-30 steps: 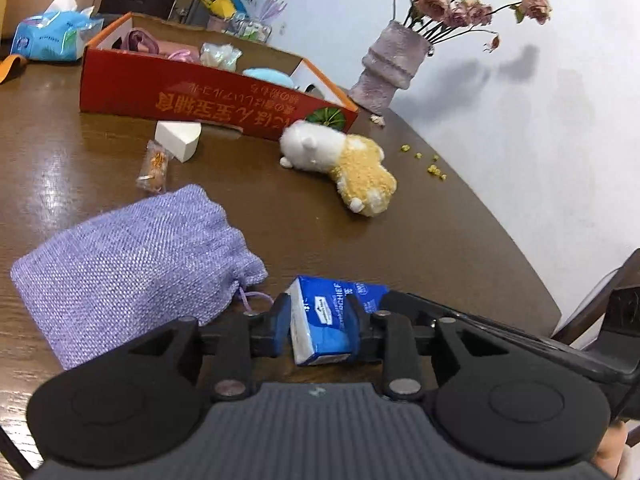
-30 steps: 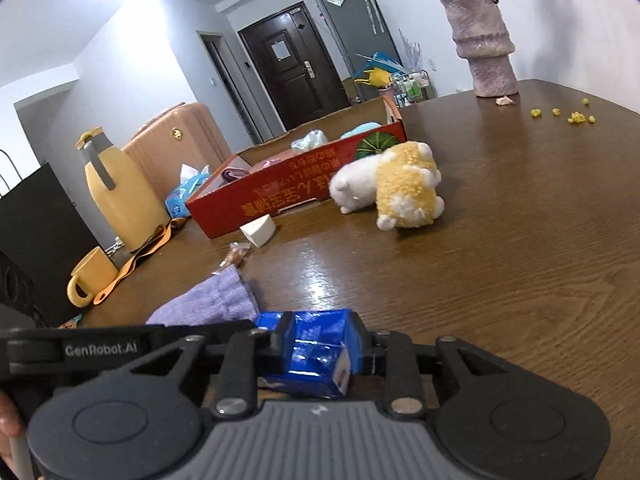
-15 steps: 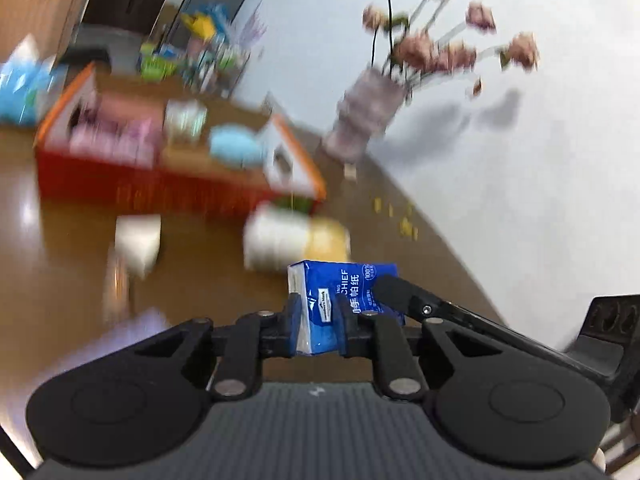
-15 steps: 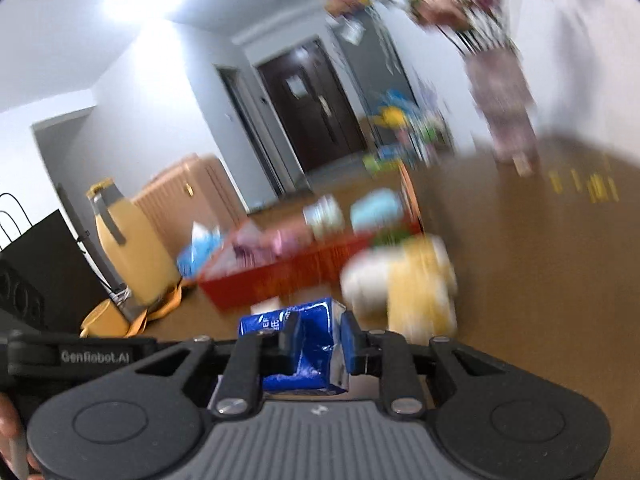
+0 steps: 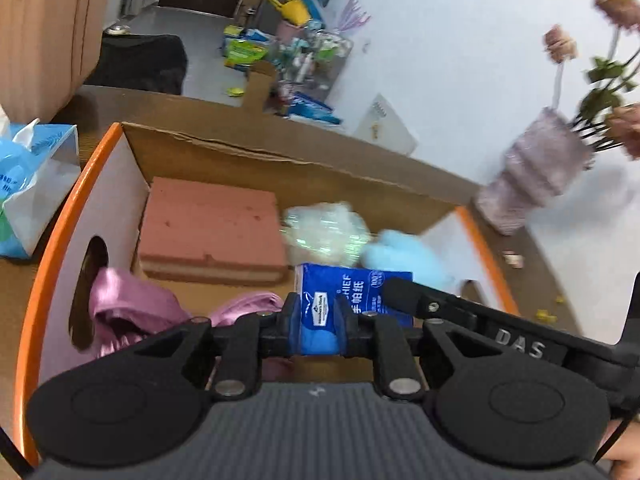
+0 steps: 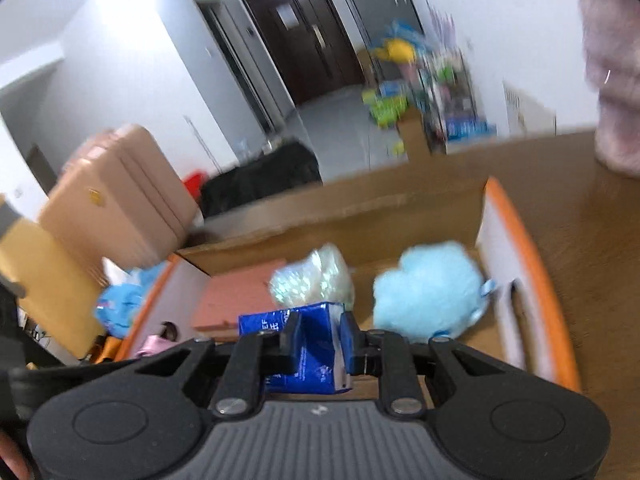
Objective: Organize soft objects
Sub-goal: 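Carry the blue carton into the cardboard box and open the right gripper, then move the right gripper back to the white-and-yellow plush dog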
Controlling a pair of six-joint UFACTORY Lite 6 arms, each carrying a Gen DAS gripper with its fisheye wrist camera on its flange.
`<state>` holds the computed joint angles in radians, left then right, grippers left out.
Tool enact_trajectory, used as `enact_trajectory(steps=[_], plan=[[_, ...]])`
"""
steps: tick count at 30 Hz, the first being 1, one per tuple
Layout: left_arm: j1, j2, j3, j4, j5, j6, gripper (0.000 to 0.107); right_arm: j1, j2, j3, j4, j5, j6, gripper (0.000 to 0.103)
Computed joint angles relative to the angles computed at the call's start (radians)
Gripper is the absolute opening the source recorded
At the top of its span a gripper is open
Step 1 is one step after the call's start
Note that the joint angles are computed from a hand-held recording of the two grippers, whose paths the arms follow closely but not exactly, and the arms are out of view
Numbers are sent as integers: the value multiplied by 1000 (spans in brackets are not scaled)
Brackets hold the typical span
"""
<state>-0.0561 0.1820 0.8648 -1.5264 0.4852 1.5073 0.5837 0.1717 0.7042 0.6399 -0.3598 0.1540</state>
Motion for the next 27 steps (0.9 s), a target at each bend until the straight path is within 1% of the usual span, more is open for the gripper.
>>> enact_trajectory(steps=[1, 3, 4, 6, 8, 9, 10, 12, 13, 14, 17, 18, 19, 20, 21, 22, 23, 24, 25, 27], plan=[[-5, 12, 3, -17, -1, 24, 18, 4, 37, 28, 44, -1, -47, 19], [-8, 13, -6, -71, 11, 102, 19, 34, 88, 66, 190, -25, -203, 19], [-17, 1, -17, -96, -4, 133, 20, 43, 97, 73, 236, -28, -246, 18], [-15, 2, -13, -117, -5, 173, 26, 42, 93, 74, 262, -26, -276, 19], [-7, -43, -43, -127, 1, 195, 28, 51, 60, 59, 318, -34, -321, 19], [-6, -68, -49, -113, 0, 184, 28, 54, 23, 39, 342, -44, -349, 19], [6, -104, -64, -89, 7, 174, 28, 62, -23, 18, 409, -43, -419, 19], [41, -195, -90, -14, 34, 130, 29, 85, -151, -32, 607, -51, -628, 19], [62, -256, -112, 25, 47, 103, 32, 102, -220, -60, 700, -66, -732, 19], [96, -333, -142, 65, 68, 79, 38, 128, -300, -96, 794, -95, -837, 19], [229, -531, -219, 153, 154, 79, 54, 254, -547, -175, 1106, -237, -1151, 24], [267, -584, -240, 172, 174, 80, 56, 336, -620, -189, 1188, -332, -1214, 31], [305, -652, -266, 197, 186, 70, 59, 428, -680, -200, 1232, -437, -1238, 38], [358, -727, -298, 220, 209, 63, 63, 520, -717, -205, 1255, -541, -1248, 43], [412, -791, -322, 232, 242, 66, 72, 624, -754, -209, 1270, -646, -1262, 56], [500, -882, -371, 221, 304, 105, 87, 729, -769, -212, 1273, -751, -1260, 74], [593, -971, -425, 197, 371, 154, 98, 826, -769, -213, 1275, -855, -1246, 84], [698, -1039, -463, 181, 459, 197, 99, 925, -747, -201, 1284, -960, -1227, 93], [803, -1134, -513, 171, 533, 214, 99, 1009, -699, -178, 1297, -1065, -1187, 91], [1009, -1222, -550, 189, 733, 244, 99, 1135, -659, -150, 1325, -1171, -1149, 91]])
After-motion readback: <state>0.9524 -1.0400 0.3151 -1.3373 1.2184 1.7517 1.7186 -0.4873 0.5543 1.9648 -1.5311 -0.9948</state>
